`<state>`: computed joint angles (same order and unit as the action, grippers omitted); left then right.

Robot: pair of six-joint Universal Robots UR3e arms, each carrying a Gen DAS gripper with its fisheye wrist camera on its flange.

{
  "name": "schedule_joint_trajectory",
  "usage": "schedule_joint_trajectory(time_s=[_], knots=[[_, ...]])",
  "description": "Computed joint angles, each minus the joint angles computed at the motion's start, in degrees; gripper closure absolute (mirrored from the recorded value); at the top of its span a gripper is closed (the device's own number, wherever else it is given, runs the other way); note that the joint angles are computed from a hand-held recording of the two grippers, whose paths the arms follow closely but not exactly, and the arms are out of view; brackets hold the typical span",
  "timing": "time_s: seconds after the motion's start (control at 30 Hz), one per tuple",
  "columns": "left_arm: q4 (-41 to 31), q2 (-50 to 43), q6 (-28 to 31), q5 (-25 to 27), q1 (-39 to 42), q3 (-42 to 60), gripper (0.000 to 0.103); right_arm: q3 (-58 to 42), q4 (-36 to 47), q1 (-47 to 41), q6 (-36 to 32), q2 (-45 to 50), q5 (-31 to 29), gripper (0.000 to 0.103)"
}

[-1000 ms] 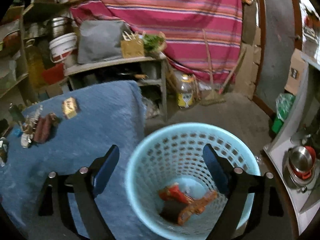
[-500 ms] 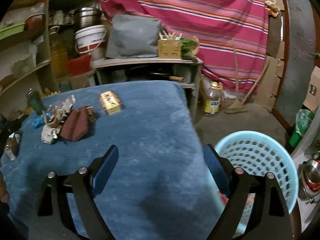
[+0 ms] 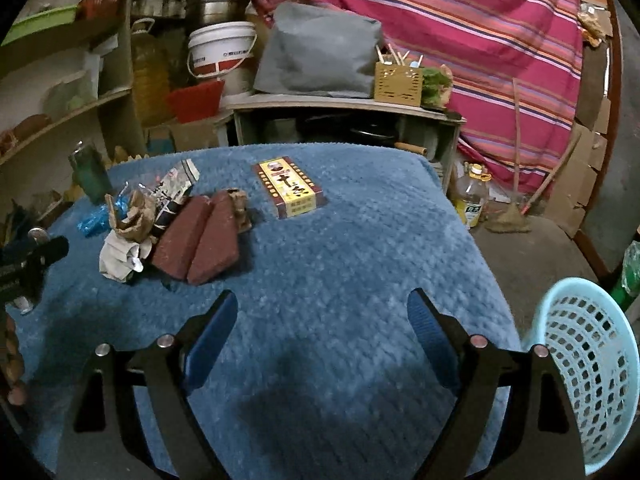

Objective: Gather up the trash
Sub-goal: 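Move back to the table and grasp the brown paper bag with the left tool, then grasp a brown scouring pad with the right tool while the left tool holds the paper bag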

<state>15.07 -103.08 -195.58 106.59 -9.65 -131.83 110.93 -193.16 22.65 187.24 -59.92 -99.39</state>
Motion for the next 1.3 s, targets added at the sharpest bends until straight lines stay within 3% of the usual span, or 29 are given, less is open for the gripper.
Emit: schedule_joint_trajectory(time_s=[0.3, 0.47, 0.6, 0.63, 0.67, 0.83, 1.07, 1.3], knots=[[-7.7, -10.6, 1.3, -2.1, 0.0, 16.6, 0.007, -5.3, 2.6, -1.5, 0.8, 3.9, 1.6, 0.018], [-10.8, -15.1, 2.1, -5.0, 0.1, 22.1, 0.026, -7.4, 3.8, -1.7, 0.2, 5.3, 1.7, 0.018], [-9.2, -16.7, 3.1, -3.9, -0.5, 22.6, 0.042, -9.4, 4.9, -1.4, -0.1, 6.5, 1.7, 0.018], [-8.5, -16.6, 3.4, -4.2, -0.5, 22.0, 0.051, -9.8, 5.2, -1.3, -0.1, 6.7, 1.7, 0.018], [-8.2, -16.3, 3.8, -4.5, -0.3, 21.5, 0.054, -10.1, 5.4, -1.2, -0.1, 7.0, 1.7, 0.018], [-3.6, -11.4, 4.4, -4.5, 0.2, 14.4, 0.054, -12.0, 6.1, -0.2, -0.5, 8.0, 1.6, 0.018], [0.1, -3.0, 2.3, 2.2, -1.2, 3.2, 0.054, -17.0, 9.2, 2.0, -1.2, 10.1, 2.3, 0.018], [6.8, -2.7, 0.7, 4.0, 0.3, -4.1, 0.054, -27.1, 16.7, 4.6, -2.9, 15.1, 1.7, 0.018]])
